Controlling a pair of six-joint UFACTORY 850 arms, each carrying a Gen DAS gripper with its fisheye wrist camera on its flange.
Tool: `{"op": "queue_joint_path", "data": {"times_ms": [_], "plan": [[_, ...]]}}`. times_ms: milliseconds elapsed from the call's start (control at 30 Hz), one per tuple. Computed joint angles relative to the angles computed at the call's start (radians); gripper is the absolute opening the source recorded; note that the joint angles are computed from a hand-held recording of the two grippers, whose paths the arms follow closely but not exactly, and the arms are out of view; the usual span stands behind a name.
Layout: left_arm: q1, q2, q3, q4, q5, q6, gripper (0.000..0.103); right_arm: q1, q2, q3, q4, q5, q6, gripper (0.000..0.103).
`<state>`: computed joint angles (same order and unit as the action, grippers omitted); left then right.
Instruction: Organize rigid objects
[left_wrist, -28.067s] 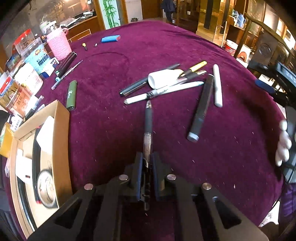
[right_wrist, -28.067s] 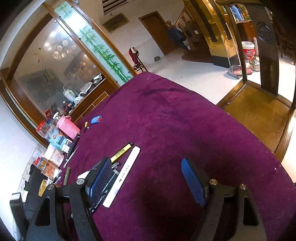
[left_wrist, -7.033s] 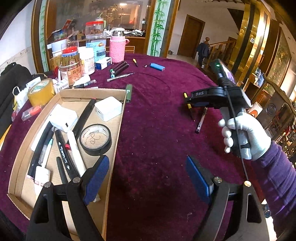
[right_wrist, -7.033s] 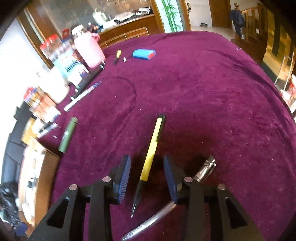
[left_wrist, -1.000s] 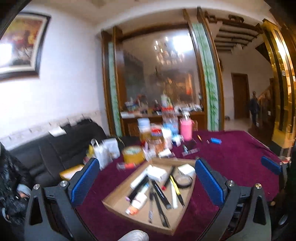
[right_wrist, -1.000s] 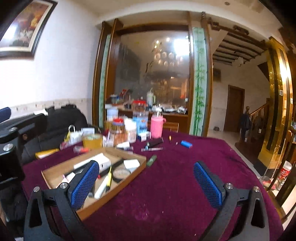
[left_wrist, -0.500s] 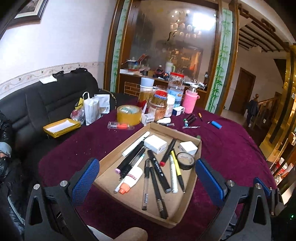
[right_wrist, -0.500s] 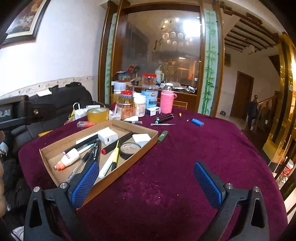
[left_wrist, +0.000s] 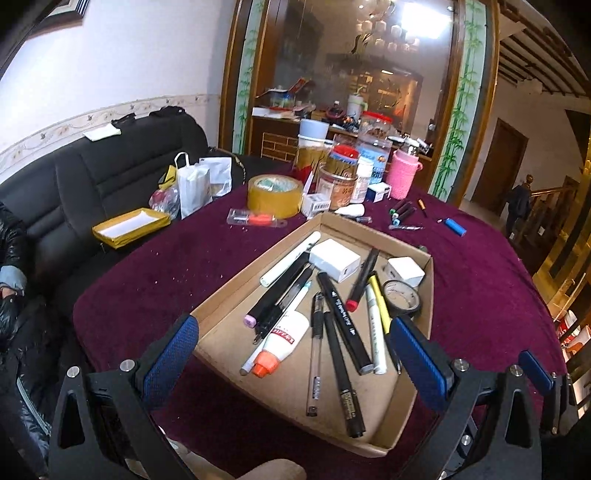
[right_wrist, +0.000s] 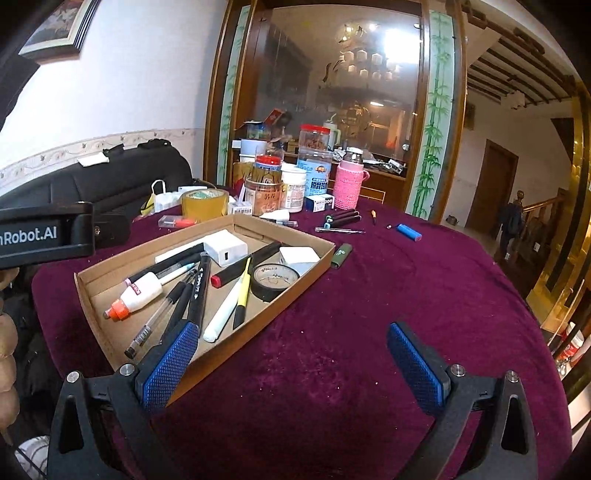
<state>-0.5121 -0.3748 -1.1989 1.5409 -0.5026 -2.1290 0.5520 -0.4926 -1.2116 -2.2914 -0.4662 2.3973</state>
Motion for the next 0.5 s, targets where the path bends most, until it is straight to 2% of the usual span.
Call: {"op": "queue_joint_path", "data": {"times_ms": [167,300,500], "plan": [[0.009,-0.018,-0.015,-0.047,0.018,0.049,0.103,0.006,-0.014,-0.019,0.062,0.013,-0.074,0.103],[0.012,-0.028,-0.025,-0.069,0.025,0.081,0.103,0.014,-0.023,-0.046,0.172,0.006,-0.192,0.103],[0.016,-0.043,-0.038,-0.114,0.041,0.127,0.103,0.018,-0.058,-0.132,0.4,0.016,-0.486,0.103]]}}
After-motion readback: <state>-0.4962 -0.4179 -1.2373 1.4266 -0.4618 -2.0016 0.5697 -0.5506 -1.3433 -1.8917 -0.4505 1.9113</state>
